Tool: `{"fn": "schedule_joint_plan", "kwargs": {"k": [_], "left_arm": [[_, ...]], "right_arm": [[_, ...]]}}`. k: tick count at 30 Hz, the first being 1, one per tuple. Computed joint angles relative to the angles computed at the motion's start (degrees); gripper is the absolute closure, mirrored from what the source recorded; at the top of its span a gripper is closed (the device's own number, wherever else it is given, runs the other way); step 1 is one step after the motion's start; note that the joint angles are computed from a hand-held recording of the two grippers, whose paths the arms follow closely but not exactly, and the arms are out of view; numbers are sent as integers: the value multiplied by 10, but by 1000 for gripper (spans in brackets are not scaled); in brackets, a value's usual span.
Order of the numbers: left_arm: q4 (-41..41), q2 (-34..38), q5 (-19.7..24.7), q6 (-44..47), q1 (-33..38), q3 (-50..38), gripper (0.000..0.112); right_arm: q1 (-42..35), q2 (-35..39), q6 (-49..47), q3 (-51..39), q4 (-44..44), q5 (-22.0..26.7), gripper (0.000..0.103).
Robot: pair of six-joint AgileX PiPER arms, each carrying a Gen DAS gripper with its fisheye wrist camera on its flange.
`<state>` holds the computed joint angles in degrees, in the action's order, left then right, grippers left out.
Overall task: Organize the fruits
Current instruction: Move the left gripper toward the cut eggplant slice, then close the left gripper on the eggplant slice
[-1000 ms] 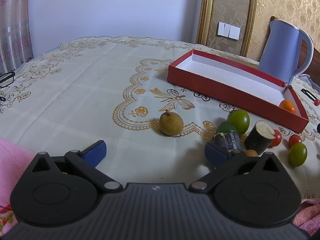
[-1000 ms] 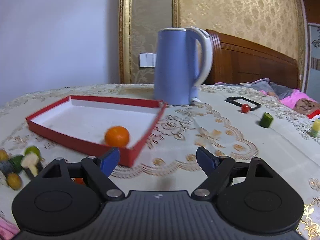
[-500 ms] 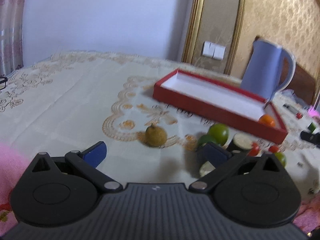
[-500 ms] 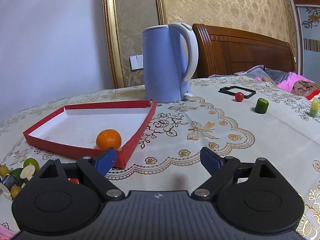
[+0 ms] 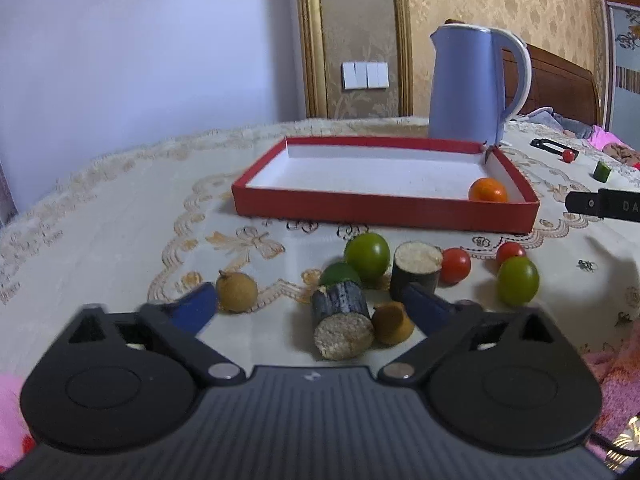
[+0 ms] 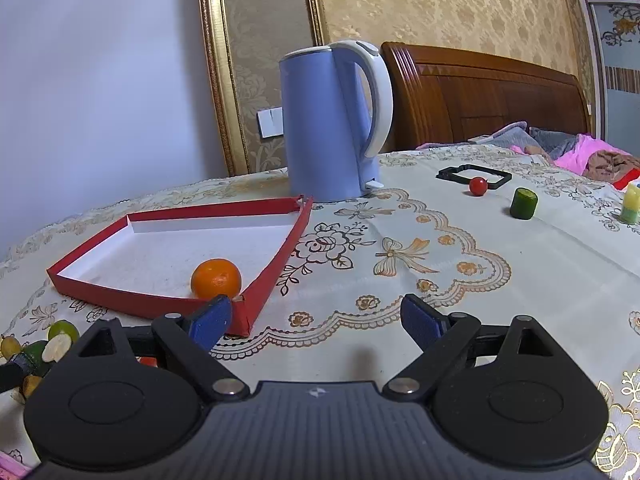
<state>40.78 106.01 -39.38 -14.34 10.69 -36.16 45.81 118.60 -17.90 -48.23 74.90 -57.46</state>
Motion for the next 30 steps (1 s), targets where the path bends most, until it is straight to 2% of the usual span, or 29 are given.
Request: {"fn": "schedule_joint_plan", "kwargs": {"k": [4, 7, 12, 16, 20, 27, 30], "left_arm": [[59, 8, -4, -68, 29, -10, 23], [108, 13, 3, -104, 36, -24, 28], [167, 6, -2, -150, 39, -30, 54], [227, -2, -7, -197, 45, -30, 66], [223, 3, -11, -191, 47, -29, 65], [360, 26, -40, -357, 89, -81, 70], [393, 31, -53, -407, 100, -97, 70]], "right_arm": [[-2, -1, 5, 2, -1, 2, 11], [-2, -1, 7, 3, -2, 2, 10], [-1, 0, 9, 3, 0, -2, 6], [-3, 0, 13, 4, -3, 0, 6], [-3, -1, 14, 5, -3, 0, 6], [-5, 0, 16, 5, -6, 1, 6], [-5, 0, 17, 5, -4, 0, 6]]}}
